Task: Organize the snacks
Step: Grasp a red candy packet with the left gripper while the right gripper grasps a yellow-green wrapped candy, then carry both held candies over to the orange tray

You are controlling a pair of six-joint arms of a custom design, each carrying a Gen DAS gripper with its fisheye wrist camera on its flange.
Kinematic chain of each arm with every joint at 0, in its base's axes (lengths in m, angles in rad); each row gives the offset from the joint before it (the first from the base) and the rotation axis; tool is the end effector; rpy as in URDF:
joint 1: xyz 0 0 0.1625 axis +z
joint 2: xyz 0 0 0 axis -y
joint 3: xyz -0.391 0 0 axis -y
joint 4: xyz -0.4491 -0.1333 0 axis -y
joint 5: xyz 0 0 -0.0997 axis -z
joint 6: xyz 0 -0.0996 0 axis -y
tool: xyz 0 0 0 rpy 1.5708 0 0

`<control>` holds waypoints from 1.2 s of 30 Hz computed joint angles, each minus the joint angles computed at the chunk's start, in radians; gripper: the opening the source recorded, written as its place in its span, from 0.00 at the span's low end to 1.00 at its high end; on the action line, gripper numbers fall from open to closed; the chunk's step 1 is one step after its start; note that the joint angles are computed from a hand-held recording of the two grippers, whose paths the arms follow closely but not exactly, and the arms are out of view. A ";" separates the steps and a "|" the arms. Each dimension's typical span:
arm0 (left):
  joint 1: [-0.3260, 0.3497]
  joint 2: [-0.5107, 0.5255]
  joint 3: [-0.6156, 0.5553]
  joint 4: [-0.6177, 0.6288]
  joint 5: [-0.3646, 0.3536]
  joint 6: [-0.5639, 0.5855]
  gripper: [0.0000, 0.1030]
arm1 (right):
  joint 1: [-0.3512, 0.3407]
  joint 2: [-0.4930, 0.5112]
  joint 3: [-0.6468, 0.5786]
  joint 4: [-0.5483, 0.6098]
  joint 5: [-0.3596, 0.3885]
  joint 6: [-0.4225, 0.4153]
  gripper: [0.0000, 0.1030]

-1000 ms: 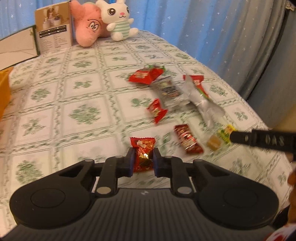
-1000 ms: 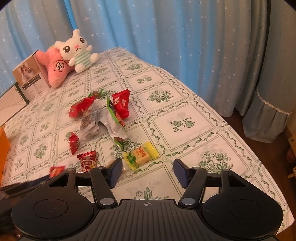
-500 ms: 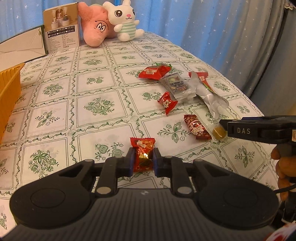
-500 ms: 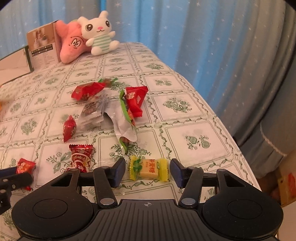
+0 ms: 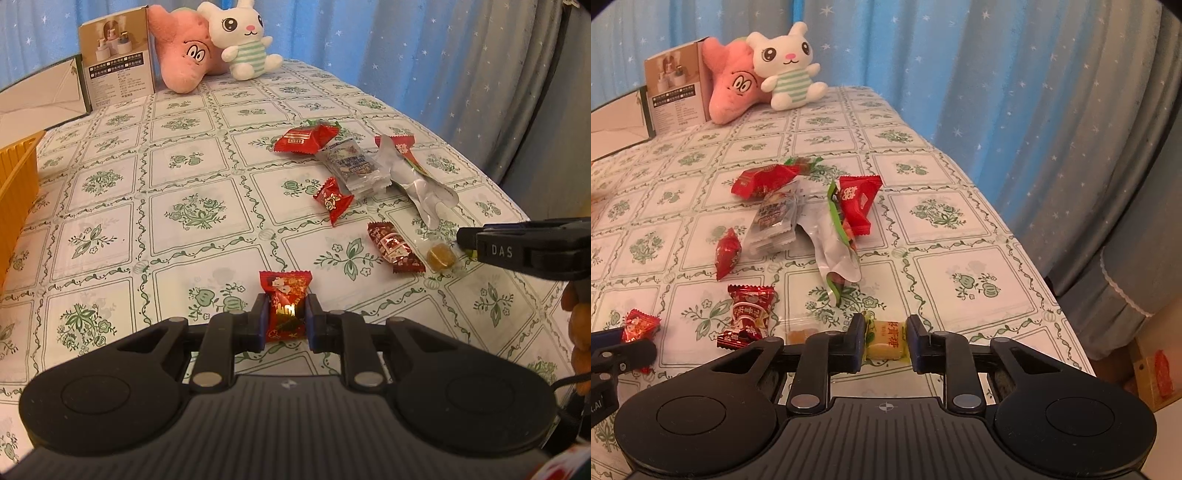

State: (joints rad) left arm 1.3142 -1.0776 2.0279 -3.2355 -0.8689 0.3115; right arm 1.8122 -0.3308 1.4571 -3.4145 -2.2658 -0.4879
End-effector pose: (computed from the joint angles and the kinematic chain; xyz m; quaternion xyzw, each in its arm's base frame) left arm 0.0461 -0.6028 0.1494 0.1312 0.8782 -0.3194 0.3310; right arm 0.2321 -0.6518 -0.1081 0.2023 -0.8651 0.2884 0.3570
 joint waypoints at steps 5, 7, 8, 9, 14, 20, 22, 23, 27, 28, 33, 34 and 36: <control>-0.003 0.013 0.000 -0.026 0.011 0.037 0.18 | -0.007 -0.010 0.008 0.023 0.006 0.040 0.26; -0.002 0.013 0.000 -0.029 0.009 0.040 0.18 | -0.004 -0.010 0.006 0.027 0.004 0.038 0.26; -0.001 0.011 0.001 -0.026 0.005 0.035 0.18 | -0.004 -0.012 0.010 0.028 0.006 0.045 0.25; 0.000 0.008 0.001 -0.023 0.002 0.030 0.17 | -0.003 -0.014 0.012 0.029 0.008 0.050 0.25; -0.004 -0.010 0.016 -0.014 0.012 0.020 0.17 | 0.006 -0.022 0.034 -0.010 0.013 0.051 0.24; -0.020 -0.068 0.057 -0.019 0.032 -0.003 0.17 | 0.034 -0.055 0.088 -0.034 0.033 0.065 0.24; -0.027 -0.097 0.073 -0.022 0.040 -0.010 0.17 | 0.049 -0.070 0.108 -0.017 0.057 0.080 0.24; -0.031 -0.115 0.084 -0.025 0.047 -0.012 0.17 | 0.057 -0.077 0.115 -0.008 0.071 0.087 0.24; -0.044 -0.196 0.117 -0.029 0.076 -0.019 0.17 | 0.101 -0.083 0.118 0.027 0.144 0.091 0.24; -0.047 -0.221 0.126 -0.031 0.086 -0.015 0.17 | 0.113 -0.080 0.112 0.038 0.163 0.092 0.24; -0.047 -0.358 0.156 -0.031 0.129 0.013 0.17 | 0.177 -0.045 0.054 0.097 0.260 0.081 0.24; -0.043 -0.383 0.157 -0.026 0.134 0.015 0.17 | 0.188 -0.035 0.038 0.113 0.277 0.081 0.24; -0.033 -0.431 0.157 -0.024 0.153 0.036 0.17 | 0.212 -0.008 -0.004 0.155 0.318 0.084 0.24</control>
State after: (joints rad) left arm 1.2816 -1.5091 2.1852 -3.2591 -0.7154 0.3473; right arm 2.0241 -0.3388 1.4526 -3.2600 -1.9480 -0.4043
